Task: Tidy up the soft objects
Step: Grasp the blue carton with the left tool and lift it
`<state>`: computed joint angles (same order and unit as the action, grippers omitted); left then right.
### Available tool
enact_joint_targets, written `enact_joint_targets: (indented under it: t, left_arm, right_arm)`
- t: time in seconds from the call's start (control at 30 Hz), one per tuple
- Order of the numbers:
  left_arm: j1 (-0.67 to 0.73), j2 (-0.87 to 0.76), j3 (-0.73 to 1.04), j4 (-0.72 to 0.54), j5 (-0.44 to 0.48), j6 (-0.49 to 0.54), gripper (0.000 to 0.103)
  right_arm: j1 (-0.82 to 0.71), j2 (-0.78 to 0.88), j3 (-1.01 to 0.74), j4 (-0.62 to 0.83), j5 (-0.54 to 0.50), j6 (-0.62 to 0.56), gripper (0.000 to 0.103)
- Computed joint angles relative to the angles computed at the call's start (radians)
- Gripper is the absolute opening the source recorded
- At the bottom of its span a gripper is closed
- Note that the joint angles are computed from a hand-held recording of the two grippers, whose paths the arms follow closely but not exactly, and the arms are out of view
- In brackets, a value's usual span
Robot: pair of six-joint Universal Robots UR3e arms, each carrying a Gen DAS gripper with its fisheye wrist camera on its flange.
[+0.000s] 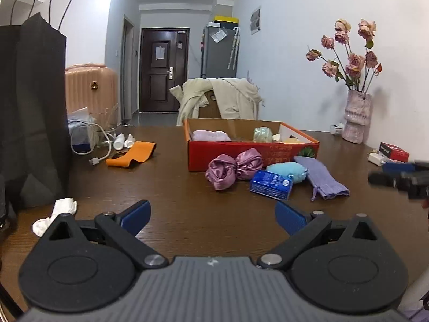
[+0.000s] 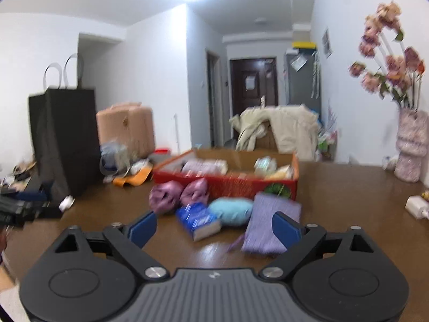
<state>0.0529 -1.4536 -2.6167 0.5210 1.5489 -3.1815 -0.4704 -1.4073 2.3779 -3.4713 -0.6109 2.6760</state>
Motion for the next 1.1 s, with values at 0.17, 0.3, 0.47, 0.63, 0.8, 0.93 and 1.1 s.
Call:
enact_joint_targets:
  t: [0.17,0.3,0.47,0.63,0.8,0.93,1.1]
  left_arm:
    - [0.009,-0.051,0.031,0.018,-0.024,0.004,0.101]
    - [0.003,-0.114,0.087,-0.005,-0.023,0.007,0.101]
    - [0.038,-0.218,0.209,-0.079,-0.101,0.0,0.097]
    - [0.037,-0.435,0.526,-0.246,-0.232,0.018,0.076]
    - [0.001,-0.7,0.971,-0.508,-0.288,-0.007,0.056]
    - [0.012,-0.834,1.179,-0.667,-0.361,-0.044,0.04]
    - [0.097,-0.812,1.11,-0.686,-0.534,-0.105,0.035]
  right_arm:
    - [0.041,0.0,0.027,0.016,-0.037,0.002,0.091]
    - [0.082,0.03,-0.015,0.024,-0.073,-0.004,0.09]
    - [0.134,0.116,-0.133,0.058,-0.131,0.069,0.086]
    - [0.216,0.25,-0.317,0.132,-0.199,0.176,0.071]
    - [0.293,0.421,-0.58,0.259,-0.233,0.275,0.045]
    - [0.33,0.565,-0.815,0.391,-0.219,0.326,0.033]
    - [0.314,0.667,-0.926,0.427,-0.129,0.398,0.03]
